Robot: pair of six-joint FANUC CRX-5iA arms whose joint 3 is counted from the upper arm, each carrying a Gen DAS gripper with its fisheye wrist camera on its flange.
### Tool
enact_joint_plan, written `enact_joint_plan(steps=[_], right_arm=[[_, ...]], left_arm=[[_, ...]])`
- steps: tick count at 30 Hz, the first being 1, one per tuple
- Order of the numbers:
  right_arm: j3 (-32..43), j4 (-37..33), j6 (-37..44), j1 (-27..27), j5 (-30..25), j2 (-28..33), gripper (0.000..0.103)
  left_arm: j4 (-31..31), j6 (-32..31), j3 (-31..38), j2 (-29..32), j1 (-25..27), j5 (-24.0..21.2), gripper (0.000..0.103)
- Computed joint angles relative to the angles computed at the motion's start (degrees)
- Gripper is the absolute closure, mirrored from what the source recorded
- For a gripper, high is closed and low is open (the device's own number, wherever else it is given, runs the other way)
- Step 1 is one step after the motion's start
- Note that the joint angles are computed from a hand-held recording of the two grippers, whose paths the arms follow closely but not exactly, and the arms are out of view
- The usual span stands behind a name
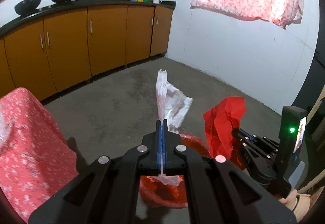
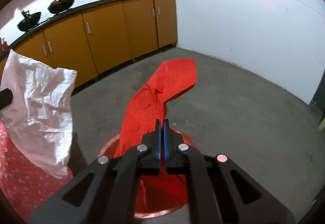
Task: Collect trash
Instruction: 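Carry both items over the orange wastebasket and open both tools to drop them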
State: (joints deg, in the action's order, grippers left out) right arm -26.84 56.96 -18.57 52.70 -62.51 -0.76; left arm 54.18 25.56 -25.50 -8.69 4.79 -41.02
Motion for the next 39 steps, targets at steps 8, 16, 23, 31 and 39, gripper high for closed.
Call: enact_joint_plan(steps=[8,16,23,31,39], right_arm=[[-2.9,-1.8,-0.1,-2.8,5.9,1.0,0.099],[-2.7,-2.9,0.8,-4.9,10.8,3.3,0.099],[-2.6,-5.4,2.8,-6.3,14.5,4.9,0.099],[-2.4,-6.5,4.5,-6.4,15.4,4.9,0.086],[-1.7,-6.1,4.3,-5.4,12.7,5.0,0.08]], left_arm=[[-10.5,9.6,1.7,4.1,-3.5,2.7,0.103],[-17.1,15.5,4.9,8.3,-5.9,2.5,0.103],[-21.7,20.3,7.2,10.4,-7.3,1.6,0.103],[-24.5,23.8,8.5,11.1,-7.8,0.5,0.103],[-24.7,24.6,8.5,11.3,-7.9,0.8,0.085]])
